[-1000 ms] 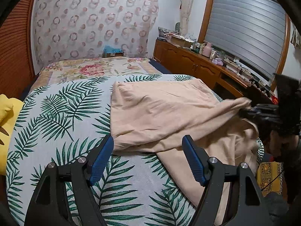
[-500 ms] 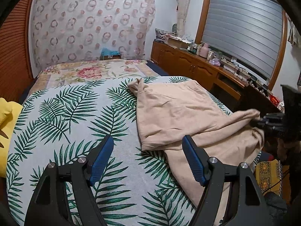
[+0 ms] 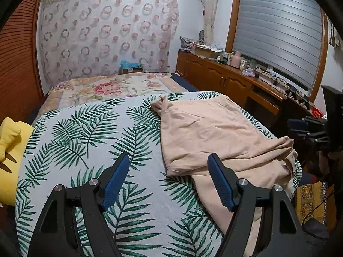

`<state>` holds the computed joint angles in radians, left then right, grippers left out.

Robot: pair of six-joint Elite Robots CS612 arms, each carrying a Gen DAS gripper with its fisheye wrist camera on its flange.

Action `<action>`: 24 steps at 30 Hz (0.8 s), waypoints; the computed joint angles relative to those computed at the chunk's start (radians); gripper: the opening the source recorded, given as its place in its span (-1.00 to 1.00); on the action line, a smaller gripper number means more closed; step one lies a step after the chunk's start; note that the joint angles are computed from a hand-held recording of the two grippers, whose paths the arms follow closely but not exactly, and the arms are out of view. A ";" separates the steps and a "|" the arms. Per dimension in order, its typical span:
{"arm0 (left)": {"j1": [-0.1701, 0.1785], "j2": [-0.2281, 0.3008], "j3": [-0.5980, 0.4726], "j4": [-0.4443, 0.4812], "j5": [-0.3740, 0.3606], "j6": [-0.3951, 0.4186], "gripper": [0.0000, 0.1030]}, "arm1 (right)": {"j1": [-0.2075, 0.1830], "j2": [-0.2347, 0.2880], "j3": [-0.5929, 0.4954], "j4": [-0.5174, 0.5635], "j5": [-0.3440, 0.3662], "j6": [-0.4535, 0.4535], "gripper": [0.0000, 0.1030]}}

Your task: Fold small clothes

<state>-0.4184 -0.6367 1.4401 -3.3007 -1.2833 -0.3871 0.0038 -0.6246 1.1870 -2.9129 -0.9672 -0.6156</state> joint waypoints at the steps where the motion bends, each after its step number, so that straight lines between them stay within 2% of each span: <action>1: 0.000 0.000 0.000 0.000 0.004 0.000 0.47 | 0.004 0.004 -0.007 -0.001 0.001 -0.005 0.11; 7: 0.003 -0.006 0.016 -0.009 0.023 -0.010 0.47 | 0.036 0.038 -0.074 0.060 0.038 -0.051 0.11; 12: 0.006 -0.011 0.030 -0.017 0.045 -0.017 0.47 | 0.066 0.081 -0.169 0.188 0.063 -0.103 0.11; 24: 0.020 -0.023 0.072 -0.036 0.077 -0.074 0.47 | 0.146 0.196 -0.410 0.506 0.009 -0.310 0.11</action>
<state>-0.3985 -0.6601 1.5124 -3.3368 -1.2063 -0.4607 0.1501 -0.4282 0.7765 -2.4071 -0.9581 -0.9259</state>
